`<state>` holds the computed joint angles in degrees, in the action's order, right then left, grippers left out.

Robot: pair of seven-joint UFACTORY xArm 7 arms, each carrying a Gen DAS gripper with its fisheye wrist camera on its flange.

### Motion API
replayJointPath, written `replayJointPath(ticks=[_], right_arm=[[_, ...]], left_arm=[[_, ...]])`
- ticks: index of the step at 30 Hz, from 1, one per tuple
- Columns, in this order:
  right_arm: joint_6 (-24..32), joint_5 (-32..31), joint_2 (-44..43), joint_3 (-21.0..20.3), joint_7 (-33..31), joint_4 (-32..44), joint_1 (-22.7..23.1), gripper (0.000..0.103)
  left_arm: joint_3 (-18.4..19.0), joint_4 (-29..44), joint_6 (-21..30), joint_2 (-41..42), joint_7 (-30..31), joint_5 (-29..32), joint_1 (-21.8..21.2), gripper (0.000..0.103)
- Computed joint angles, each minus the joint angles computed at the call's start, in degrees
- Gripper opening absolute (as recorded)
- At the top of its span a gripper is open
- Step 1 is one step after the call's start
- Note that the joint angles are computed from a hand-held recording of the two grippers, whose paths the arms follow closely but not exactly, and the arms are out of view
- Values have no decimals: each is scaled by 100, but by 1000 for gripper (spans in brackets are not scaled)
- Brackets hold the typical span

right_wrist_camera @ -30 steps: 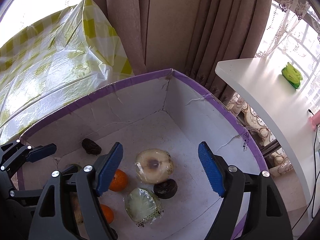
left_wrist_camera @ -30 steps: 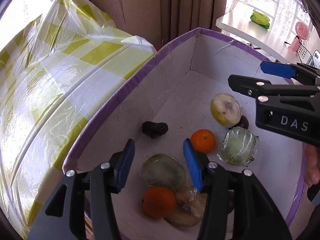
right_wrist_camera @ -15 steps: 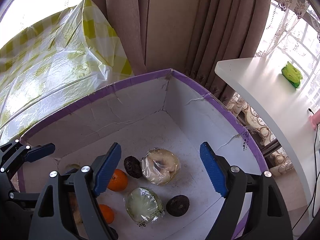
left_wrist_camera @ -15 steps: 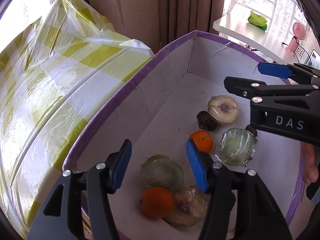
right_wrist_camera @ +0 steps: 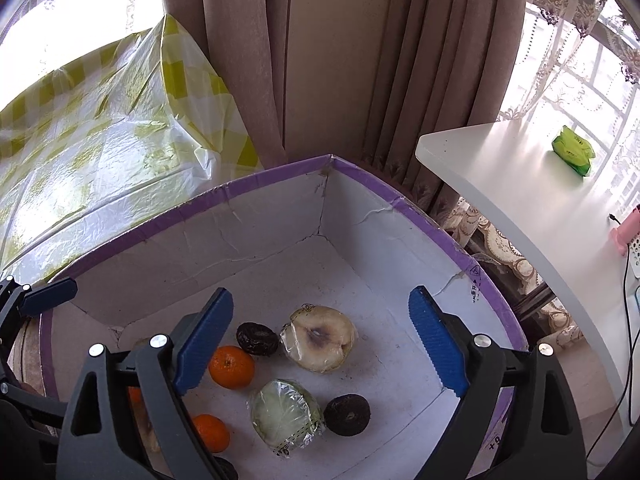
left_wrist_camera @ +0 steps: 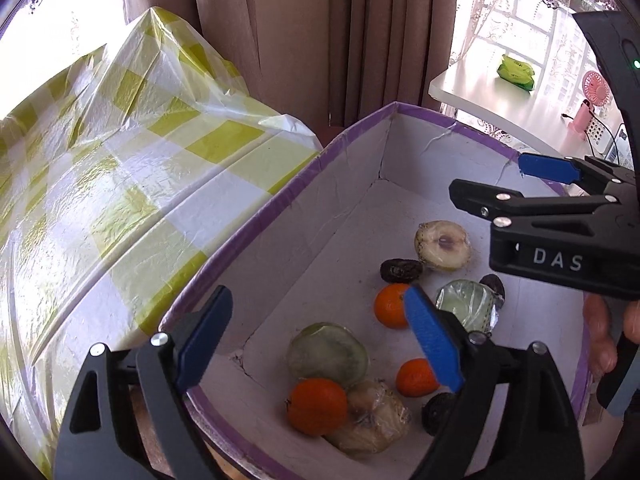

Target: Organize fruits

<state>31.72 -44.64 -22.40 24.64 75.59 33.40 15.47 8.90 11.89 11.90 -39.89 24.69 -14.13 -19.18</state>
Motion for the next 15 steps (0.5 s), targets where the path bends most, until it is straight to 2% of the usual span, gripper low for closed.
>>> replayJointPath(ticks=[3,5,7,10,15], right_arm=[[78,41,-230,61,112,-99,23,87],[254,158,-420,141,193,-153,76,87],[261,357,-705,155,186,-294,221,87],[693,717,-1032,363,64,-368,434,87],[1290,1443,-1508,591,-26,-546,906,87]], left_arm=[[65,-206,309,-676,-74,-59,109,97],[161,-345,729,-1207,-76,-84,244,99],[172,-540,1185,-1812,-126,-97,498,101],[276,-765,1908,-2589,-169,-112,935,101],[447,-910,2777,-3193,-93,-176,1521,101]])
